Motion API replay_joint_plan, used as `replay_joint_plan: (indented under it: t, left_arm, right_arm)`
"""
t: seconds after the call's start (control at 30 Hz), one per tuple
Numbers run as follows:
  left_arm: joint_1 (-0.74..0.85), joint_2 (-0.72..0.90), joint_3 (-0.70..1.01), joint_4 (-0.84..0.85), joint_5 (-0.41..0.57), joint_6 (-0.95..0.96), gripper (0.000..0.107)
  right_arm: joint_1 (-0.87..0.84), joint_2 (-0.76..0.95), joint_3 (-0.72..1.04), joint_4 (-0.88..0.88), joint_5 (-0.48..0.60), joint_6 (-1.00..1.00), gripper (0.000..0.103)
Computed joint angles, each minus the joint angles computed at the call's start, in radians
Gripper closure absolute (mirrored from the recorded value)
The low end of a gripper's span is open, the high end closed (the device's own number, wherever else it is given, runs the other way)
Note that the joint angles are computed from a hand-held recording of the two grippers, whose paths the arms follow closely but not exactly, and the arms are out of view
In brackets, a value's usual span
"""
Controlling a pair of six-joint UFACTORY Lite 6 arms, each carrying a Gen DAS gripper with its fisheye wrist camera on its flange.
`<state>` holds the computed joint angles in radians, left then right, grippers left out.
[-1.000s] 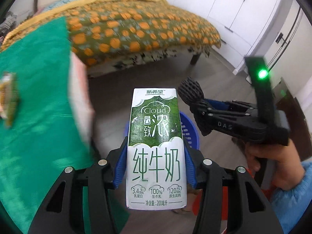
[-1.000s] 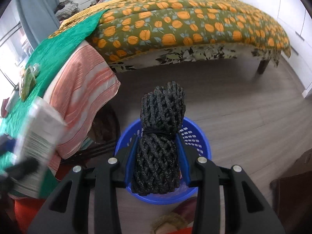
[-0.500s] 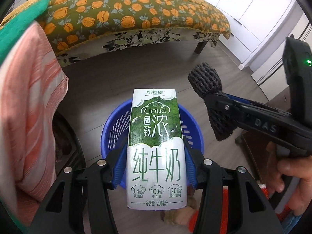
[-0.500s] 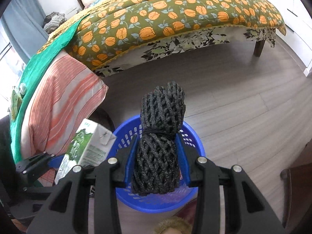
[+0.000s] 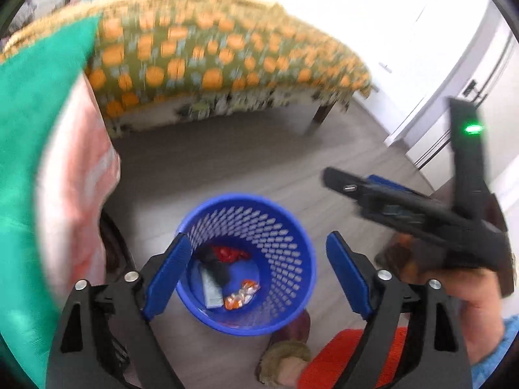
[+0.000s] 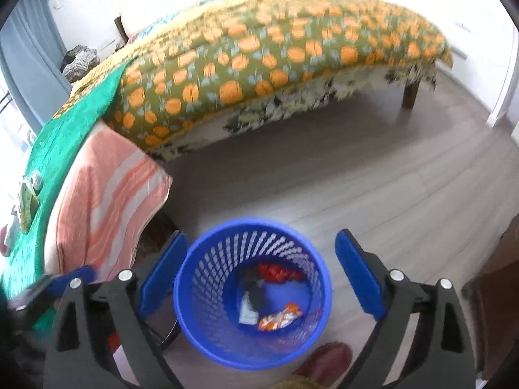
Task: Collect trash
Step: 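Carry carton and mesh sleeves to the blue wastebasket and open both tools, then return to the bed and grasp the crushed red can with the left tool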
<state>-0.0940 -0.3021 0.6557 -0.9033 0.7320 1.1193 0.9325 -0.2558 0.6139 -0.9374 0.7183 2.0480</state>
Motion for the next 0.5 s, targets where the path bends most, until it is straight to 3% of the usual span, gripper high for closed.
replay_joint_plan:
  t: [0.1,0.23,0.5]
  left_arm:
    - [0.158,-0.142,0.003,0.024,0.171,0.044,0.015]
    - [0.47,-0.212,-0.013,0.065,0.344,0.194,0.014]
    - [0.978,0.048,0.158,0.139,0.445,0.495,0.014]
  right_arm:
    - [0.074,0.059,0.107,-0.026,0.116,0.006,0.013]
    - [0.169,0.198,0.281,-0.069,0.234,-0.019,0.013]
    - [0.294,0.645,0.81,-0.099,0.299,-0.258,0.013]
